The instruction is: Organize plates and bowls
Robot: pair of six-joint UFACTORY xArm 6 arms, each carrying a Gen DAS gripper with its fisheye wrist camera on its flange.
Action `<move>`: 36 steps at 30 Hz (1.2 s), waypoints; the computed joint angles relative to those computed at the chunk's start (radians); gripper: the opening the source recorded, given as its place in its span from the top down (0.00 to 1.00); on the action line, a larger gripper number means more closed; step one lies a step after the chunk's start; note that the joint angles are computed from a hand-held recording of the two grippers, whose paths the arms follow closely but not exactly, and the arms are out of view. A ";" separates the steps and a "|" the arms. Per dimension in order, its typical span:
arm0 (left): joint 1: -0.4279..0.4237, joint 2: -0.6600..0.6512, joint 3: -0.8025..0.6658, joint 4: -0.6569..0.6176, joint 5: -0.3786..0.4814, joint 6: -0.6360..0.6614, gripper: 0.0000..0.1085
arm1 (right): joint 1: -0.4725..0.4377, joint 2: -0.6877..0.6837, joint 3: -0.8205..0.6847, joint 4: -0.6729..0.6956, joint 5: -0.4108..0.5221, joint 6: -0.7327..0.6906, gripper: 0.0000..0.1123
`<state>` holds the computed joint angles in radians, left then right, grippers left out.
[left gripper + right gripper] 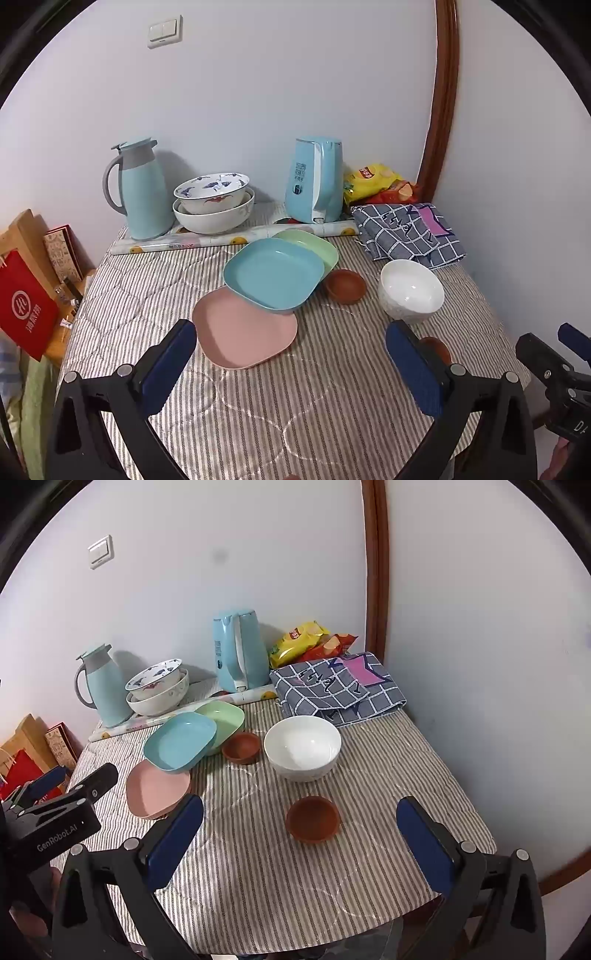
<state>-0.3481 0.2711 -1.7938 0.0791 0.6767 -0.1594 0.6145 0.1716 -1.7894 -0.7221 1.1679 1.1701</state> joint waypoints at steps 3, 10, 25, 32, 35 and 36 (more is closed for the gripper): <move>0.000 -0.014 0.025 -0.015 -0.027 0.033 0.05 | 0.002 0.000 -0.001 -0.004 0.005 -0.002 0.09; 0.005 -0.027 0.044 -0.050 -0.045 0.052 0.05 | -0.003 -0.001 0.013 -0.014 -0.006 0.006 0.09; 0.002 -0.023 0.035 -0.091 -0.039 0.080 0.05 | 0.001 0.003 -0.019 -0.014 0.032 -0.010 0.09; 0.000 -0.025 0.040 -0.098 -0.045 0.085 0.05 | -0.003 -0.002 -0.008 -0.016 0.026 -0.001 0.09; -0.002 -0.024 0.038 -0.096 -0.048 0.083 0.05 | -0.001 -0.010 0.001 -0.020 0.023 0.002 0.09; -0.002 -0.027 0.045 -0.100 -0.052 0.084 0.05 | -0.001 -0.011 0.003 -0.020 0.023 0.002 0.09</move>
<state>-0.3500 0.2440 -1.7490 -0.0204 0.6244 -0.0751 0.6130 0.1603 -1.7862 -0.7422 1.1909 1.1722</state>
